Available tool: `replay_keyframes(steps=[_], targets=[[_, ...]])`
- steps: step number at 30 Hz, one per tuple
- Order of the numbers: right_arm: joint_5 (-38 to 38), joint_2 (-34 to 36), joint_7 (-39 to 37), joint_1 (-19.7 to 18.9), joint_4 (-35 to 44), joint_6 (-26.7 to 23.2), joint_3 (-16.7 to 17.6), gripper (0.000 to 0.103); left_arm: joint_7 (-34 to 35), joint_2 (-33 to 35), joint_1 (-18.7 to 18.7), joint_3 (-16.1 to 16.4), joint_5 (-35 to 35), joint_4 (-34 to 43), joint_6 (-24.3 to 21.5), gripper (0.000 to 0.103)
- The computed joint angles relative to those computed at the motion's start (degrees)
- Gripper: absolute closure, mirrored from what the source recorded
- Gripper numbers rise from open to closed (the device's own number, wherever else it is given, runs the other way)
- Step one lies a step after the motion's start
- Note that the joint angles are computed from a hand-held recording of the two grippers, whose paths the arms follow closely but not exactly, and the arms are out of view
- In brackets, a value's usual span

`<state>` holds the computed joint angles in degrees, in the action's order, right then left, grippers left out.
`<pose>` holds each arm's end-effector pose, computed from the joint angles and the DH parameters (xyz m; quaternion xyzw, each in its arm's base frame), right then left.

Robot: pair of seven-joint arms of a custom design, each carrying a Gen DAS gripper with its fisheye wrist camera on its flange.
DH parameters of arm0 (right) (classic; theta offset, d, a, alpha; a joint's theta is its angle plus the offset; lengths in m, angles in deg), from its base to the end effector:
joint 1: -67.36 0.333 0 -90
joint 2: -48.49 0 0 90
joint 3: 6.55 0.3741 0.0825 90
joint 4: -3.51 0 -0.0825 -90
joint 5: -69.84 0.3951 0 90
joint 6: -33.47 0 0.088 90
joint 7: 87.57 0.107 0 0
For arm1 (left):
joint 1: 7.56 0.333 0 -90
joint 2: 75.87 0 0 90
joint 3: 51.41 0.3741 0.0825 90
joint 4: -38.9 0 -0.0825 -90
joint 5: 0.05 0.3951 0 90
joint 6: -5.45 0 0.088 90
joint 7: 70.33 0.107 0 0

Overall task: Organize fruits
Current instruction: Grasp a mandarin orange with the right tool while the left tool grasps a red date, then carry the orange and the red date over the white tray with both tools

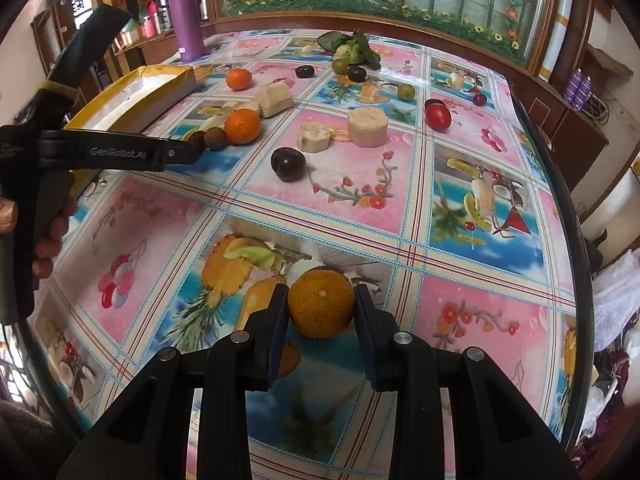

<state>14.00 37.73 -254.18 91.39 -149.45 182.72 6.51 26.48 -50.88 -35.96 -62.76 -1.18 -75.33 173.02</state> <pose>0.3187 0.2616 0.3506 -0.5587 0.7789 -0.2360 0.1593 0.5332 -0.4245 0.3445 -0.3839 0.8883 -0.2385 0.0813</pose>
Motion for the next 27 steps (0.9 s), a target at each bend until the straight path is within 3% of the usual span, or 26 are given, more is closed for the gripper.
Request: replay_keyframes(steps=[2,4,9,11,16,19,27], targets=[[-0.2,-0.1,0.1,-0.2,-0.3,0.7,-0.2,0.072,0.9,0.9,0.8,-1.0,-0.7,1.3,-1.7,0.034],[-0.6,-0.1,0.6,-0.4,-0.6,1.2,-0.3,0.072,1.7,0.9,1.0,-1.4,-0.8,1.0,-0.4,0.042],[-1.0,-0.4,1.5,-0.9,-1.3,2.2,-0.3,0.071,5.0,1.4,1.8,-2.6,-1.6,0.5,3.0,0.083],[-1.2,-0.6,1.8,-0.9,-1.4,2.5,-0.2,0.071,6.5,1.5,2.6,-3.6,-2.7,0.1,4.1,0.083],[-1.5,-0.7,1.8,-0.9,-1.2,2.0,0.1,0.071,12.9,0.6,8.5,-10.4,-9.1,-1.8,4.5,0.083],[-1.6,-0.7,2.1,-0.8,-1.0,1.8,0.2,0.072,16.3,-1.2,10.8,-12.8,-12.4,-4.3,5.1,0.083],[-3.7,-1.8,5.0,-0.8,0.1,1.2,0.9,0.072,29.6,-6.6,21.9,-24.4,-29.1,-11.7,3.7,0.083]])
